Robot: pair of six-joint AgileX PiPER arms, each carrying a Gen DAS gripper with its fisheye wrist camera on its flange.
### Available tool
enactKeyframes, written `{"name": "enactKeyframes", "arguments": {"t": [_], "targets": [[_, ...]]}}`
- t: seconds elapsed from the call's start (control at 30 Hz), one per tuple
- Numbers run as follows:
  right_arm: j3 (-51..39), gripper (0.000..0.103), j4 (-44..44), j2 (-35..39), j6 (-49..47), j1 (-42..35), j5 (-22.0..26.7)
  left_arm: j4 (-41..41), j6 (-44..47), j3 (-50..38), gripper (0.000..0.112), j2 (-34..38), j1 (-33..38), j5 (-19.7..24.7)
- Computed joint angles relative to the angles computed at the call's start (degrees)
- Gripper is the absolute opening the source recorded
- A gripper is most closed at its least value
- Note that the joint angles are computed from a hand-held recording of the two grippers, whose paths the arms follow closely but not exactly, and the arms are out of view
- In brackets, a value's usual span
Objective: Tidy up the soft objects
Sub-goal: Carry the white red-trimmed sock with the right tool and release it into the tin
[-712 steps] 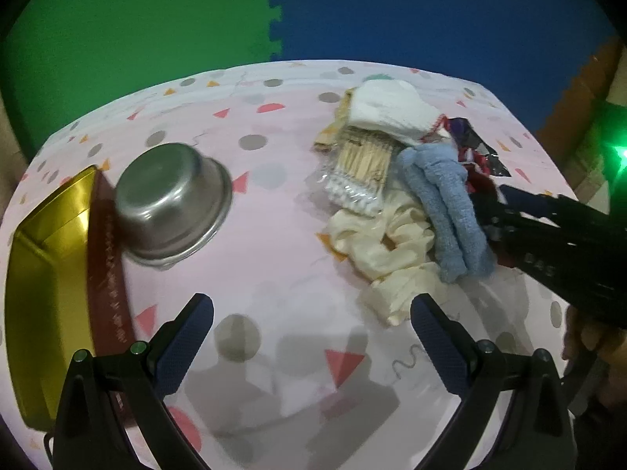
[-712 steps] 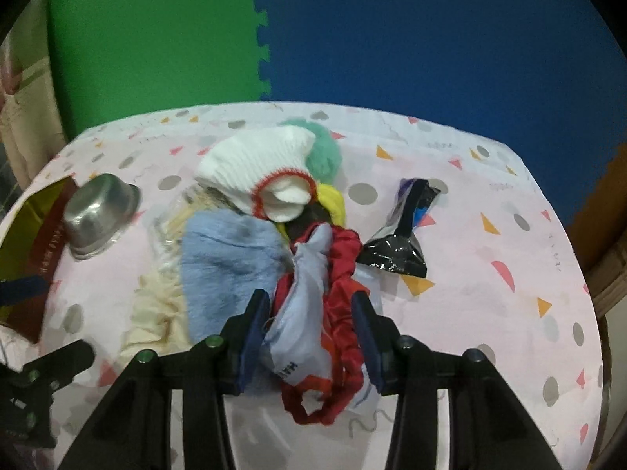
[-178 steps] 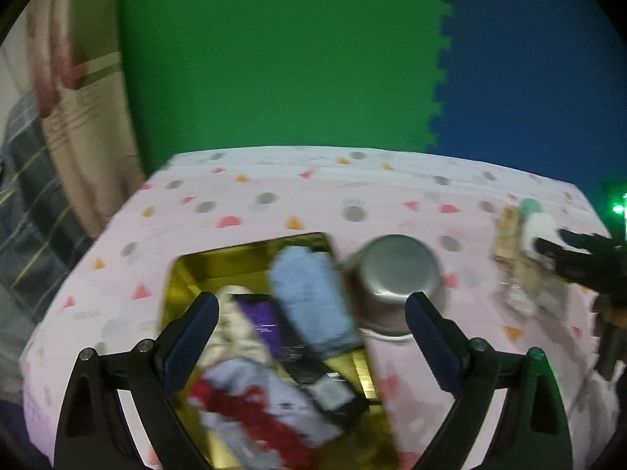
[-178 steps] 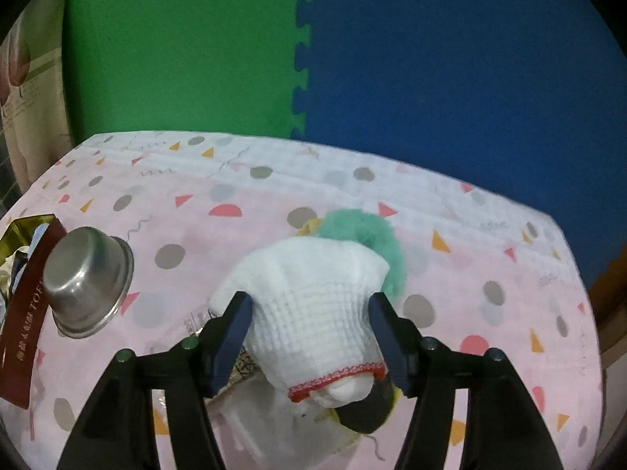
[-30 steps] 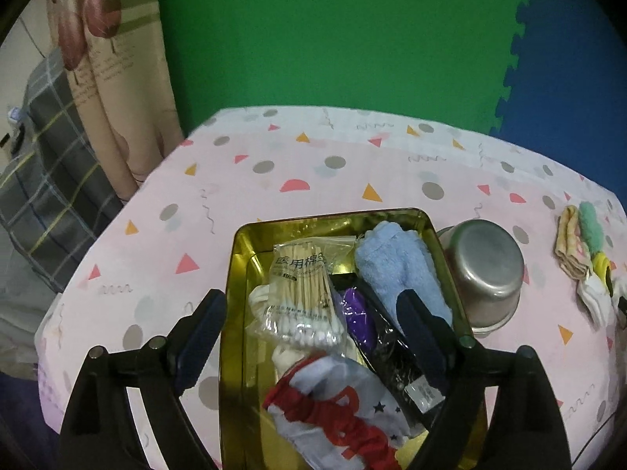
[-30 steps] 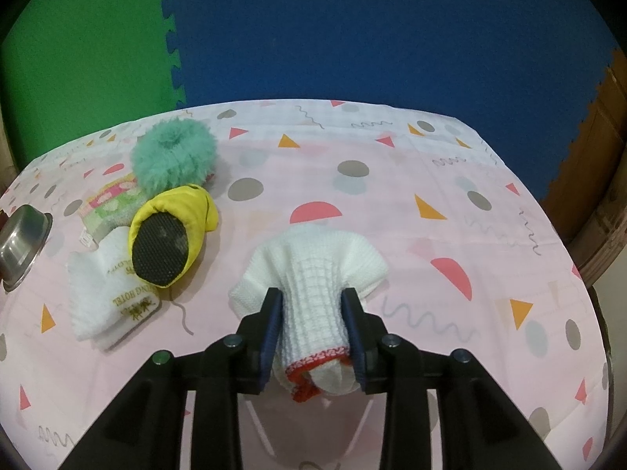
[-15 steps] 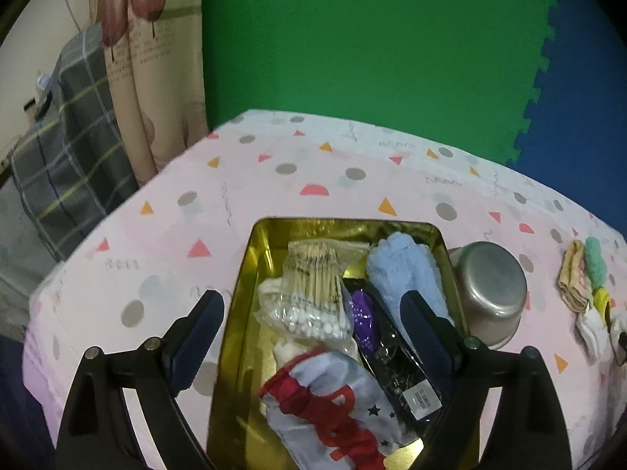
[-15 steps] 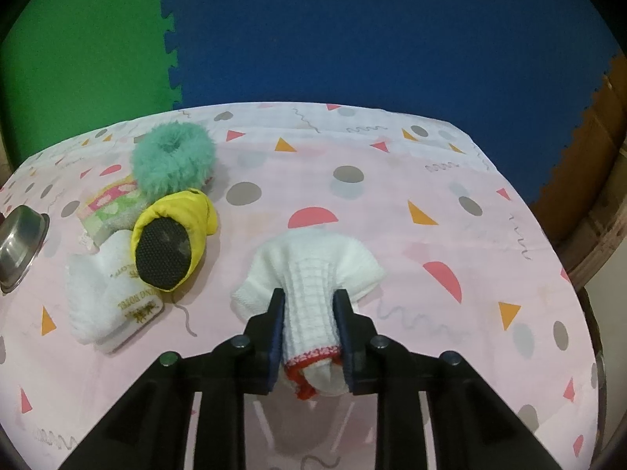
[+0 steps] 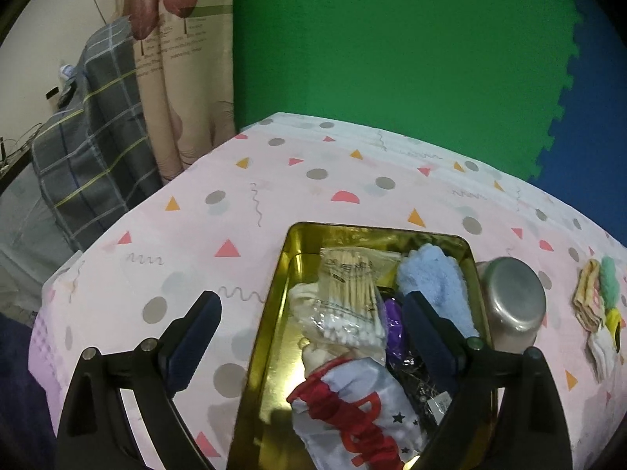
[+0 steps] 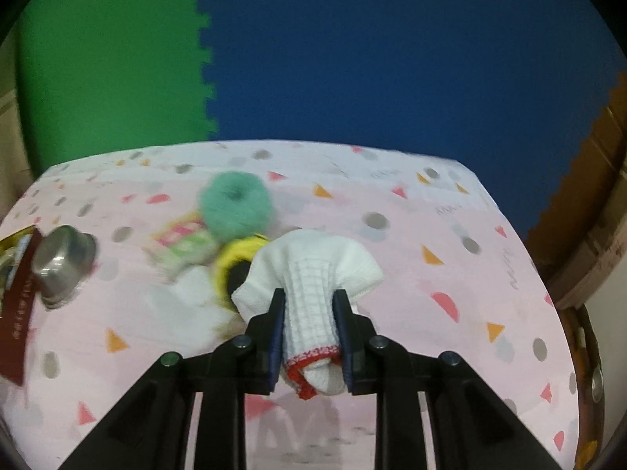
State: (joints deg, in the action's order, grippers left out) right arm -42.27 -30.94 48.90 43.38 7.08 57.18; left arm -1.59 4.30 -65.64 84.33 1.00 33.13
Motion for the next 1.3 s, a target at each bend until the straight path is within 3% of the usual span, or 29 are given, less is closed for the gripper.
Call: {"name": "enactKeyframes", "arguments": {"t": [0.17,0.47,0.73,1.03,1.3], "targets": [[-6.03,0.023,-4.04,6.96,9.86,16.39,2.65,-2.97,2.08,-1.58,0.094,0.24,2.36,1.58],[-19.71,0.023,-1.3,23.26,12.14,32.16,-2.41,-4.52,3.89,-5.74,0.095,2.51,6.56,4.87],[-34.01,0.023,4.33,39.91,6.39,36.92,-8.62,-2.75,2.88,-7.1,0.095,3.2,7.83,5.58],[-47.72,0.023,11.59,53.45,-1.5,37.73,-9.07,-4.83,2.49,-9.92,0.095,5.45,11.55,7.54],[-53.39,0.024,13.97,59.68,-3.96,37.79,-8.78,-6.77,3.07,-11.31,0.095,6.68,12.77,9.12]]}}
